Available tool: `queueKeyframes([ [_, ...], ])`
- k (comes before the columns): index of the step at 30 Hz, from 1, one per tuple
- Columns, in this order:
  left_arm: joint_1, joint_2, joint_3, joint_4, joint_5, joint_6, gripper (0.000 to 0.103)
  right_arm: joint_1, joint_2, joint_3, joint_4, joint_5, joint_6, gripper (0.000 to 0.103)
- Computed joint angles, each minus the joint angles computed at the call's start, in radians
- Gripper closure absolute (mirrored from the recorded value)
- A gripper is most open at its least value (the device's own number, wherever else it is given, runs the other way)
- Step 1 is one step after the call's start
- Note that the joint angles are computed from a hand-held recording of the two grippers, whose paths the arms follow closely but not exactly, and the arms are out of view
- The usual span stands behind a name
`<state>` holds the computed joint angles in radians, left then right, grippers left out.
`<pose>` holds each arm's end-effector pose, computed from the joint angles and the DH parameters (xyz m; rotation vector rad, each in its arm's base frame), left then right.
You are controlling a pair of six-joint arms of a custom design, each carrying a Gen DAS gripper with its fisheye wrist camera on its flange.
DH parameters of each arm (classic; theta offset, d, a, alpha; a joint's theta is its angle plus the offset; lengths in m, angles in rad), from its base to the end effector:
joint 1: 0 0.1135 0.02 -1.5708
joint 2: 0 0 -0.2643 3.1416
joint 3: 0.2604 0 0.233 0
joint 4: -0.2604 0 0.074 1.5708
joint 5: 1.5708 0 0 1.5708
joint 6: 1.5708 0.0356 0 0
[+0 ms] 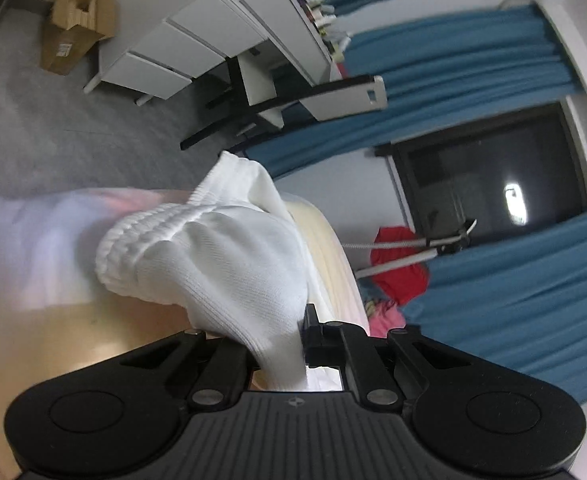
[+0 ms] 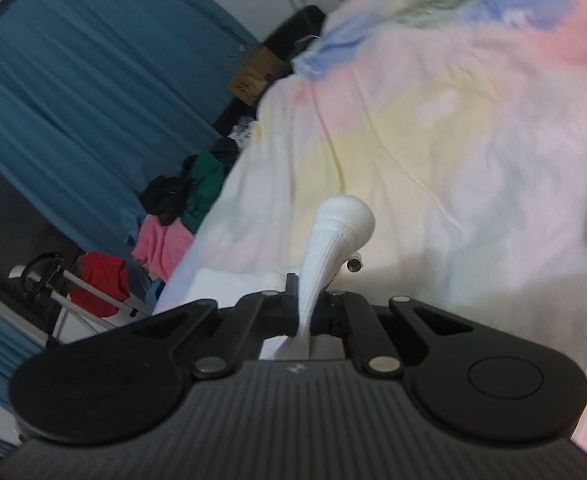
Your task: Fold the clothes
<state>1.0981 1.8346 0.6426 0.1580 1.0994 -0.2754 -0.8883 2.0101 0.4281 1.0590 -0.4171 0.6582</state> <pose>0.1530 0.2295 0.1042 -1.0434 1.8232 -0.9355 0.1892 -0.2099 0.0737 1.2480 1.6362 0.2939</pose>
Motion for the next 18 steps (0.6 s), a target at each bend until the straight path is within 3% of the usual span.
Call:
queueKeyframes([
  [4, -0.160, -0.016, 0.096, 0.096, -0.092, -0.227, 0.097, 0.119, -0.068, 0.115, -0.131, 0.114, -0.025, 0.098],
  [9, -0.449, 0.059, 0.332, 0.164, -0.381, -0.411, 0.096, 0.304, 0.021, 0.477, -0.380, 0.296, -0.027, 0.098],
  [14, -0.678, 0.369, 0.789, 0.016, -0.681, -0.439, 0.095, 0.449, 0.326, 1.062, -0.721, 0.468, -0.019, 0.097],
  [18, -0.782, 0.696, 1.268, -0.222, -0.839, -0.393, 0.095, 0.520, 0.652, 1.565, -0.964, 0.564, -0.049, 0.097],
])
